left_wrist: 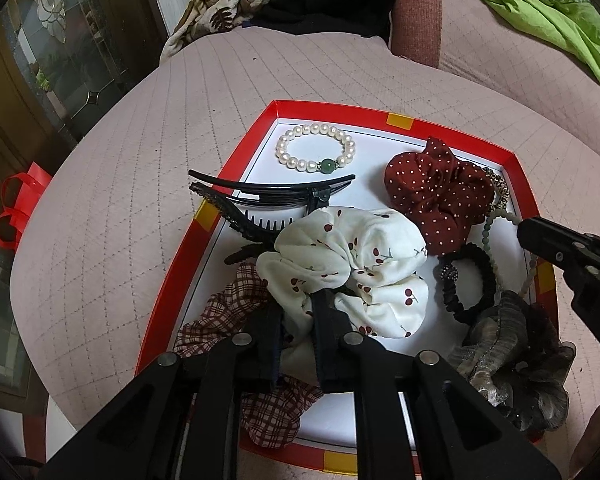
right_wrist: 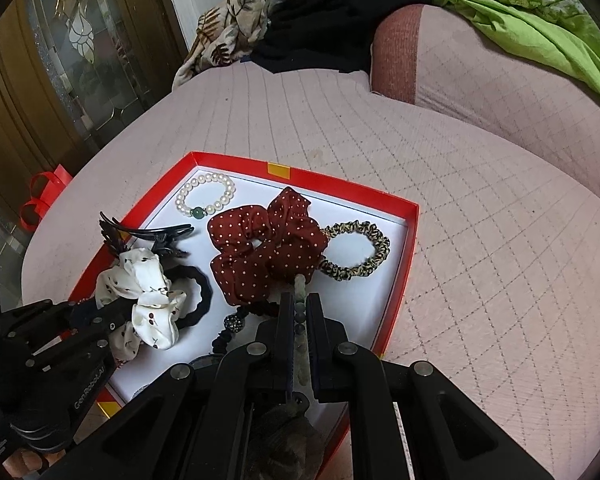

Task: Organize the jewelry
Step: 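Carry the white scrunchie and jade bracelet into the tray and open both tools, then lift both open tools away from the tray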

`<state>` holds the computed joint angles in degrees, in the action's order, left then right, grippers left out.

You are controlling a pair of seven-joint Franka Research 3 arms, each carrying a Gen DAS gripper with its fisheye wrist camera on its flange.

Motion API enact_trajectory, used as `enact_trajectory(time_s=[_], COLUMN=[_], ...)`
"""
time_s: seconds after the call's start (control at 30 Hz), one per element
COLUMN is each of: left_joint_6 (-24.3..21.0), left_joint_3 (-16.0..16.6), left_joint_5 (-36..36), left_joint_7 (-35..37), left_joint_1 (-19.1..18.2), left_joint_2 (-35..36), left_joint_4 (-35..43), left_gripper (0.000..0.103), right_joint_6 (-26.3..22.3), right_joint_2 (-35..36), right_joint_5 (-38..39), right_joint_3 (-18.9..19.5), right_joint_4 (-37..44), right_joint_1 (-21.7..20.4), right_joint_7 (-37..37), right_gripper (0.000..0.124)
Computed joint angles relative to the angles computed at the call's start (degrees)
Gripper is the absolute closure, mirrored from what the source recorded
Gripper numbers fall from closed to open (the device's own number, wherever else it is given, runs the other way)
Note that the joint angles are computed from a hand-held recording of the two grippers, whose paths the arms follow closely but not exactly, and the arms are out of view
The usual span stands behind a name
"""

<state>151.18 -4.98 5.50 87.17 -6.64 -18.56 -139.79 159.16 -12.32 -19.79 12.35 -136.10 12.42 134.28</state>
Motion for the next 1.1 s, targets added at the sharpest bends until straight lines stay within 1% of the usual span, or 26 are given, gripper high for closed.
enact_trajectory(time_s=[0.1,0.17,0.23,0.3,0.33,0.37,0.4,0.43,0.67,0.87,1.0,1.1], left_joint_6=[0.0,0.2,0.2,-0.3,-0.5,-0.8,-0.9,-1.0,-2.2,-3.8,-4.6,-4.7], left_joint_3=[-0.2,-0.2,-0.2,0.2,0.4,0.6,0.7,0.9,1.3,1.5,1.8,2.2], left_joint_5=[0.2,0.2,0.5,-0.2,-0.7,-1.1,-1.3,-1.6,-1.9,-1.7,-1.5,-1.3], left_joint_7=[-0.8,-1.2,-1.8,-1.7,-1.6,-1.6,-1.7,-1.6,-1.8,-3.2,-3.9,-3.8], left_joint_1=[0.2,0.3,0.5,0.1,-0.1,-0.1,-0.2,-0.3,-0.7,-1.1,-1.7,-2.6], left_joint_2=[-0.1,-0.4,-1.0,-1.6,-1.9,-2.4,-3.0,-3.7,-8.8,-15.0,-19.2,-23.0], left_joint_4=[0.0,-0.2,-0.4,-0.4,-0.4,-0.5,-0.7,-1.0,-2.8,-5.5,-7.6,-9.6], left_gripper=[0.081,0.073,0.064,0.059,0.055,0.054,0.053,0.052,0.051,0.049,0.047,0.045], right_joint_6=[0.1,0.4,0.2,0.1,0.0,0.0,0.1,0.1,-0.1,-1.2,-3.8,-5.3], right_joint_2=[0.0,-0.3,-0.4,-0.6,-0.8,-1.1,-1.6,-1.9,-7.1,-14.2,-19.7,-23.1], right_joint_5=[0.0,-0.2,-0.4,-0.6,-0.8,-1.0,-1.3,-1.4,-1.6,1.1,2.9,5.2], right_joint_3=[-0.1,0.0,0.1,0.3,0.4,0.6,0.7,0.9,2.8,4.6,6.8,7.4], right_joint_4=[-0.2,-0.4,-0.5,-0.4,-0.4,-0.6,-0.8,-0.9,-2.9,-6.9,-9.9,-12.0], right_joint_1=[0.0,-0.1,-0.3,-0.3,-0.4,-0.5,-0.6,-0.7,-1.7,-2.2,-2.6,-1.8], right_joint_7=[0.1,0.2,0.3,0.4,0.6,0.8,1.2,1.5,2.6,2.0,2.1,2.1], right_gripper=[0.117,0.117,0.117,0.115,0.110,0.100,0.096,0.090,0.088,0.079,0.078,0.077])
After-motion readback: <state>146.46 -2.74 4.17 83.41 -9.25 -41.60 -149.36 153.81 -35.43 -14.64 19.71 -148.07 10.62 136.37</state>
